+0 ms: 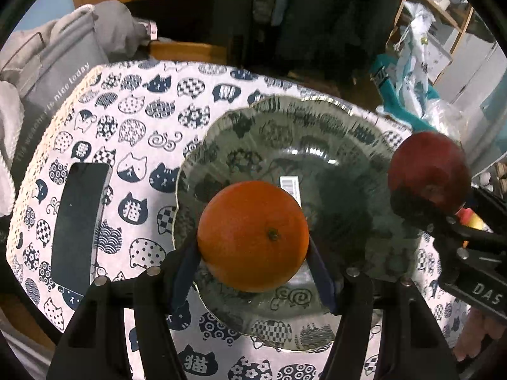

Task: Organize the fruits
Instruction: 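Lower the orange onto the green plate while the right tool lowers the apple beside it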

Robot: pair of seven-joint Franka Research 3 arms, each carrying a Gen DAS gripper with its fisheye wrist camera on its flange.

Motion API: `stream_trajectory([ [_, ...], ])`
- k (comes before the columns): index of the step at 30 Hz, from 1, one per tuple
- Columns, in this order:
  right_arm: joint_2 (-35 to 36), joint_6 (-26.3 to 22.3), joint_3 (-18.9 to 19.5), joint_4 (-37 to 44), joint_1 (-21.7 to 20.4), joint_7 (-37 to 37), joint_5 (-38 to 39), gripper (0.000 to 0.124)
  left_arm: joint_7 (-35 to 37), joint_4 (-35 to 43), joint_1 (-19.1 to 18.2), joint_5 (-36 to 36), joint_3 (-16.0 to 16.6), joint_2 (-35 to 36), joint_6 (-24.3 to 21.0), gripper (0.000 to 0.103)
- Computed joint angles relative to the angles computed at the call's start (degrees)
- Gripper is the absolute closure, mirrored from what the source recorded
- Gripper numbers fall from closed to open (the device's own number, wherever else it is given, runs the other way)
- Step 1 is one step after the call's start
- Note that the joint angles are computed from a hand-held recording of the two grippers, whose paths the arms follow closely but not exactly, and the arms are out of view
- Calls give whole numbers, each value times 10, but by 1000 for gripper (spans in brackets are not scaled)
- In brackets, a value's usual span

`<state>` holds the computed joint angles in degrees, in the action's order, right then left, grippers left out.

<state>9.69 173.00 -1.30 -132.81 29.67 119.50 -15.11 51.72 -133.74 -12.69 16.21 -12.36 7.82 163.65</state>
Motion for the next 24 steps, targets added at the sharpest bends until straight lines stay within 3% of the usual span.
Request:
stream_trajectory([
  [9,15,-6,17,11,-10,-43,52,52,34,18,7,-36,-8,35,-25,36],
  [13,21,-7,20,15,-11,-58,73,52,42,39,0,-31,-8,53,-57,36],
  [17,26,-10,34,20,-22,-88,110,52,33,45,-7,-14,-2,59,-61,35],
  [21,32,-13,58,24,-43,-133,168,52,1,30,-12,7,8,44,-30,19],
  [24,34,-15,76,26,-57,-170,216,52,-2,16,-4,0,4,27,-8,16],
])
